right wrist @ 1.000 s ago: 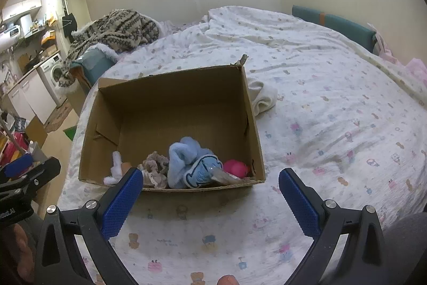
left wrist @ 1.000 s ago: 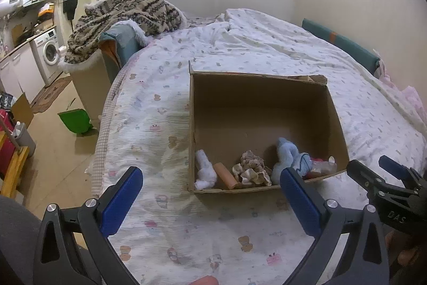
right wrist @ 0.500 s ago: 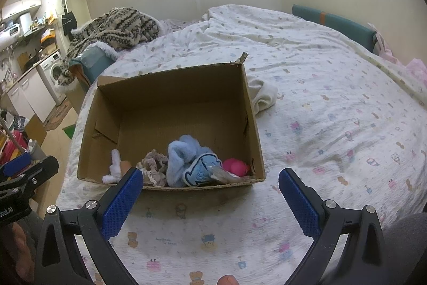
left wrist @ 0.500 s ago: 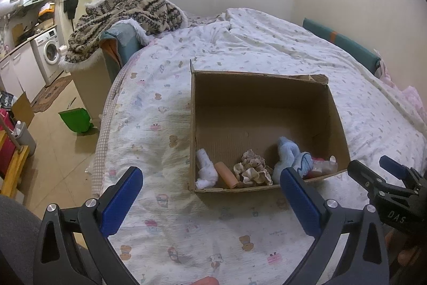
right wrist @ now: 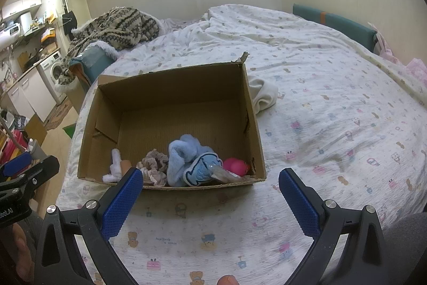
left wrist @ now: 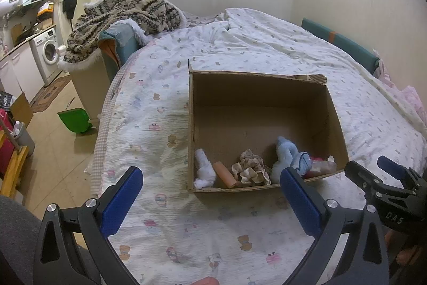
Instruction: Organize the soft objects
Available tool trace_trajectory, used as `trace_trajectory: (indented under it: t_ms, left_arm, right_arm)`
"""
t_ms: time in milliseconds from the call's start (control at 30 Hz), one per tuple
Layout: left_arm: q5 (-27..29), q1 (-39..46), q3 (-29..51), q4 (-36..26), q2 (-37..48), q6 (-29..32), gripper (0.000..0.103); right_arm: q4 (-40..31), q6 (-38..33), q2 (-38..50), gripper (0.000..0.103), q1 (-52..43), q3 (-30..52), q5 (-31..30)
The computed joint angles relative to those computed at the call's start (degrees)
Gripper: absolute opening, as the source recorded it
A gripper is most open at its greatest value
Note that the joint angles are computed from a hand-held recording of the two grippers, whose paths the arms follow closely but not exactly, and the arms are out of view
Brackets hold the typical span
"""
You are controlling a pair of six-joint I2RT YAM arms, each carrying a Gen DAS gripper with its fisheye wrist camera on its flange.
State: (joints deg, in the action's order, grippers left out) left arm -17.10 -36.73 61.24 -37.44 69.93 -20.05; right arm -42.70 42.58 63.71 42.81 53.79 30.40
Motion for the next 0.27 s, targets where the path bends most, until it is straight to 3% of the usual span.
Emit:
trace_trajectory:
  t_ms: [267]
  left_arm:
    - [1.2,0.2,0.2,0.2,0.5,-0.2,0.103]
  right_arm:
    - [0.0,0.1,0.1,0.103,0.1,0.1,0.1]
